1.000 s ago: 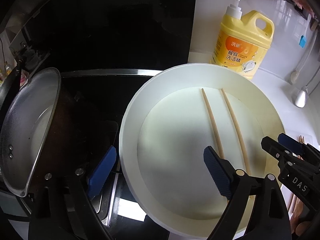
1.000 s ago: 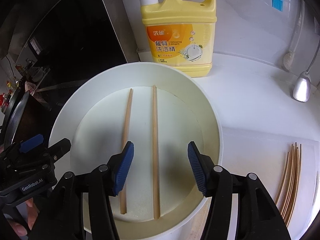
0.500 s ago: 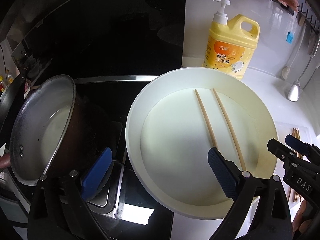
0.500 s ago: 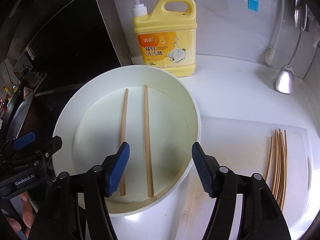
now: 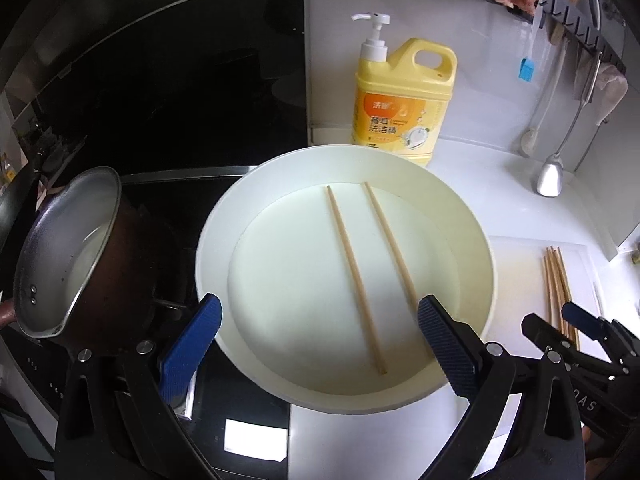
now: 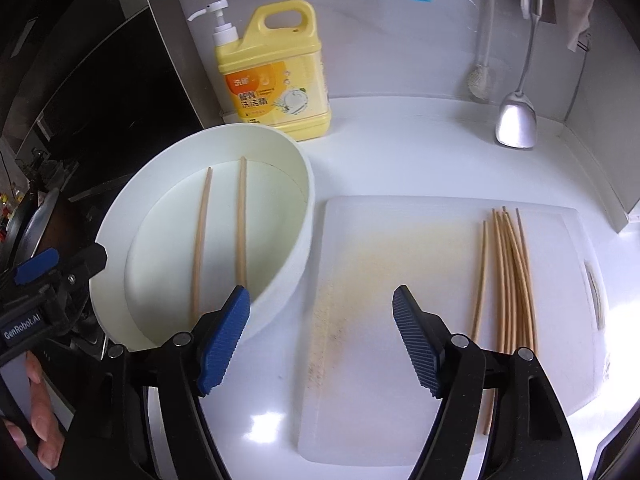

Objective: Organize utensils
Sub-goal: 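Move both open tools back over the chopsticks on the cutting board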

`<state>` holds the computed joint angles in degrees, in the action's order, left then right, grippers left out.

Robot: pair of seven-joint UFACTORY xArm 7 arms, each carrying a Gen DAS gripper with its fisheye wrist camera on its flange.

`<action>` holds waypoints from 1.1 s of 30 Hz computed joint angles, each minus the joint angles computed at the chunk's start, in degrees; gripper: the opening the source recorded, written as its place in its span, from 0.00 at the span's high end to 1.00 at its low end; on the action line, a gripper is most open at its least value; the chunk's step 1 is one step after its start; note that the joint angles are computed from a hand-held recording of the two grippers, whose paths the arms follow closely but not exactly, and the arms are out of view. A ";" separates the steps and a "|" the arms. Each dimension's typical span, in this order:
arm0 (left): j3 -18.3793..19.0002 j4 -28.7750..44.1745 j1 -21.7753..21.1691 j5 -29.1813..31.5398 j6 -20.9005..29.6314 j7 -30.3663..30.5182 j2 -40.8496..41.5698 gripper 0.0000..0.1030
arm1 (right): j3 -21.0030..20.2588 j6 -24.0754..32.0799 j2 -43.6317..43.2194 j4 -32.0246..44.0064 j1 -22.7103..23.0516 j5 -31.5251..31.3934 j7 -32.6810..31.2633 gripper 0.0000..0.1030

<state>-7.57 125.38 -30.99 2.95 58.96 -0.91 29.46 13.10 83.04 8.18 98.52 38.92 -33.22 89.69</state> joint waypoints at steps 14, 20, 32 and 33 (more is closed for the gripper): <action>-2.36 -14.42 -9.96 6.30 -5.38 -13.33 -8.77 0.06 | 5.93 4.37 -34.03 -32.28 -5.79 9.02 4.89 0.31; -3.42 -19.45 -14.82 14.37 -4.83 -22.83 -11.27 0.06 | 6.90 0.67 -46.35 -44.72 -6.13 12.69 2.02 0.31; -4.27 -22.54 -17.65 19.68 -10.52 -26.02 -8.25 0.06 | 9.44 -12.14 -50.76 -54.69 -15.09 13.43 -2.06 0.31; -4.18 -22.67 -17.75 19.69 -11.25 -26.01 -7.84 0.06 | 9.81 -13.82 -50.69 -55.34 -15.99 13.36 -2.23 0.31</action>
<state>-11.74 102.71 -48.74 22.65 47.71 -26.93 21.62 22.90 69.22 -42.51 43.18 22.94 -19.86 87.47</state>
